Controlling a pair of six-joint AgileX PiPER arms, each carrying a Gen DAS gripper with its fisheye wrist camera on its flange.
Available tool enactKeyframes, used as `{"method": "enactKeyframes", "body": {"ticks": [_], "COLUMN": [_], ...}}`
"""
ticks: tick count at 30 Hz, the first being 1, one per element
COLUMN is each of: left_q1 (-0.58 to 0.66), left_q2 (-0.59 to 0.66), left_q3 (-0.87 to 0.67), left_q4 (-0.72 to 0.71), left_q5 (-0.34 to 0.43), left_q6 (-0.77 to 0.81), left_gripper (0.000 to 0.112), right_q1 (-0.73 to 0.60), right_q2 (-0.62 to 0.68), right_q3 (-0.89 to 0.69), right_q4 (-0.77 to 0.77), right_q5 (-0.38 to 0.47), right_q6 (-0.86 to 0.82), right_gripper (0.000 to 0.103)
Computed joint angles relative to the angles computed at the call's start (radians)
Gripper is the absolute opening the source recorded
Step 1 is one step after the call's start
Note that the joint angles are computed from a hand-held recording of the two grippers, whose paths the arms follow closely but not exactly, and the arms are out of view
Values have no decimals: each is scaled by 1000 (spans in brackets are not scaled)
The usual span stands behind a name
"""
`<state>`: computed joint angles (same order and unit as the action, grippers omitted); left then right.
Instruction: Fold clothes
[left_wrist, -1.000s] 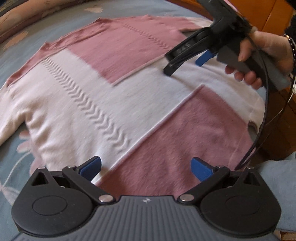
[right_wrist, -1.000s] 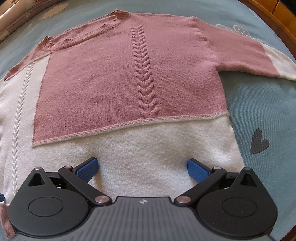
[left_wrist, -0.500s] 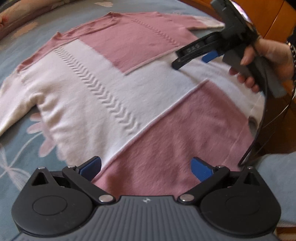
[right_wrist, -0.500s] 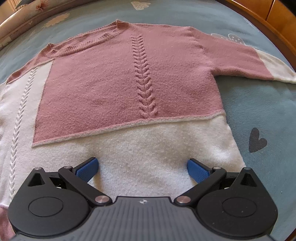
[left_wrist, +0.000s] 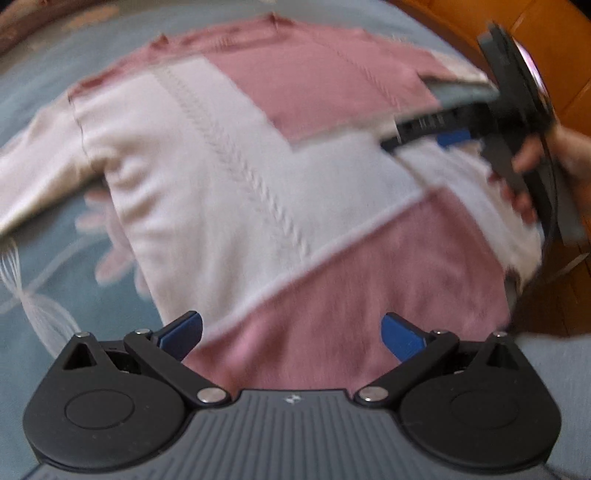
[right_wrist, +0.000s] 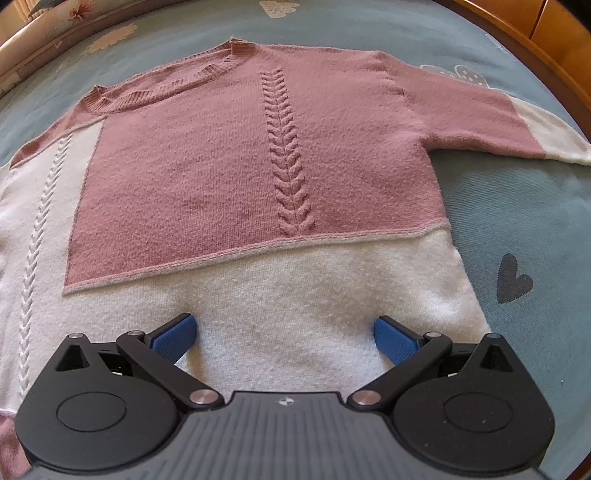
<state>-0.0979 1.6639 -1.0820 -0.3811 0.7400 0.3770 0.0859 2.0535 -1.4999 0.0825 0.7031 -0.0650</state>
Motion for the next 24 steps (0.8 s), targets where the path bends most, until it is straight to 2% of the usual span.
{"method": "enactKeyframes", "body": {"ticks": [4,9,16,18,22,24], "left_q1": [11,52,91,125,204,254], "left_q2": [99,159,90,80,85,95], "left_q3": [-74,-93,-78,-103,-173,-210], "left_q4": [-33,-144,-58,-6,153,238], "left_q5": [-80,-131,-78,-63,-73,-106], "left_q6": [-49,-48,-151,-211,-325,-359], "left_gripper": [102,102,102,101,96,96], "right_q1": [1,0,0,2,12,29], "right_q2": [0,-6,-2,12,93,114], "right_q3": [6,21,11,-23,-213,-290], "right_q4": [1,7,5,-4,-42,-79], "right_q5": [-9,-22,-13,26,228,294], "right_q6": [-2,-11,-9,-1,57,113], "right_gripper": [103,103,103,103,103,103]}}
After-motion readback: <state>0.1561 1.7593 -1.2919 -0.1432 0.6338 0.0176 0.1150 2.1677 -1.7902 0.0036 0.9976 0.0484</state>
